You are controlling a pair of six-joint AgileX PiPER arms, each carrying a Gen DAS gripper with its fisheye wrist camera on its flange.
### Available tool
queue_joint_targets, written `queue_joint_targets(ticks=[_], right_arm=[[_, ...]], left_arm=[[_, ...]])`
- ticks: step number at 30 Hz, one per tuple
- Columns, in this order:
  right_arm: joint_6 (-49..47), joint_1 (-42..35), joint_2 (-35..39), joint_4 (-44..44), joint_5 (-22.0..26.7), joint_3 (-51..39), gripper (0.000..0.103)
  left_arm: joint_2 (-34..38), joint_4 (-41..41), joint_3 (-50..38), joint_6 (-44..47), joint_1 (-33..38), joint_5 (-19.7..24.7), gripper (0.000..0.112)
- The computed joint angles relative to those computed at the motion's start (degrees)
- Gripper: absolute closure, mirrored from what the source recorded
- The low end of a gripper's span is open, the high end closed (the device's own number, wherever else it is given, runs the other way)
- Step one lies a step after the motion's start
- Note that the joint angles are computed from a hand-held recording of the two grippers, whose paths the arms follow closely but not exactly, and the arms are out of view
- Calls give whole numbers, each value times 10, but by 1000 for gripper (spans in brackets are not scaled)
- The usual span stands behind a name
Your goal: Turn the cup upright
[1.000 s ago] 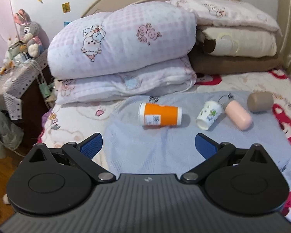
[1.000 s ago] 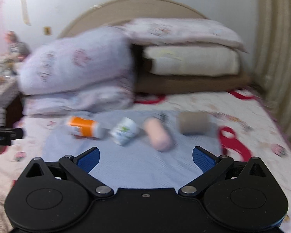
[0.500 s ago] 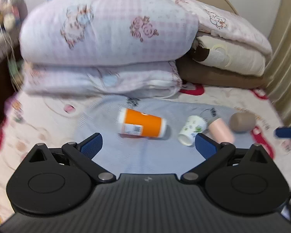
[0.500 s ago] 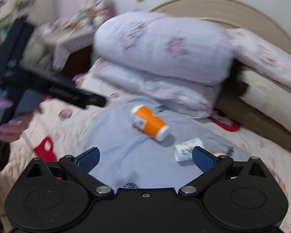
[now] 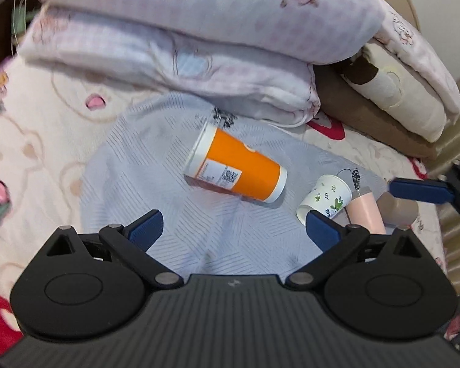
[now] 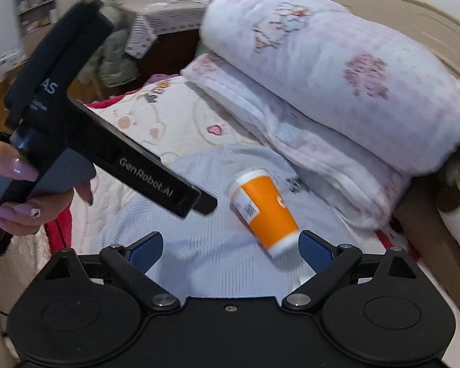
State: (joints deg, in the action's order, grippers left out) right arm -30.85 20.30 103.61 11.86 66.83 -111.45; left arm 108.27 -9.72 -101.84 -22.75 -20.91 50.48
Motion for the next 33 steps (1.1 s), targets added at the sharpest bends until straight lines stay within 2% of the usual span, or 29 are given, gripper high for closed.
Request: queue_joint_targets(ticks=[6,12,14,16,19,21,23,25,27,30,33], right_arm=[[-20,-6,100,4,-3,-81,6],[-82,0,149,-9,-99,-57,6],[-88,-6,179,4,-100,-79,6],[-74,-6,214,-5,-88,-120,6],[-75,2,261,-46,-81,-171,6],[-65,9,284,-84,-82,-191,6],[-60,11,282,-101,-92,-176,6],[-69,12,272,-112,-104,-151,6],[-74,14,265,-127,-128,-128,6],[-77,12,281,-126,-129,-150,6],[-72,13,290,-128,-159,-148,6]], left_arm=[[23,-78,66,36,17,-116,12],[64,-165,89,97,31,-179,14],[80,-188,93,115,35,-202,15],[97,-191,88,112,39,-212,19],[116,-269,95,176,51,-233,19],[125,-339,108,255,55,-260,19],[135,-350,110,271,57,-270,19],[141,-426,117,332,66,-265,19],[144,-467,120,364,70,-261,19],[135,-461,133,369,62,-286,19],[128,-508,153,414,61,-302,19]])
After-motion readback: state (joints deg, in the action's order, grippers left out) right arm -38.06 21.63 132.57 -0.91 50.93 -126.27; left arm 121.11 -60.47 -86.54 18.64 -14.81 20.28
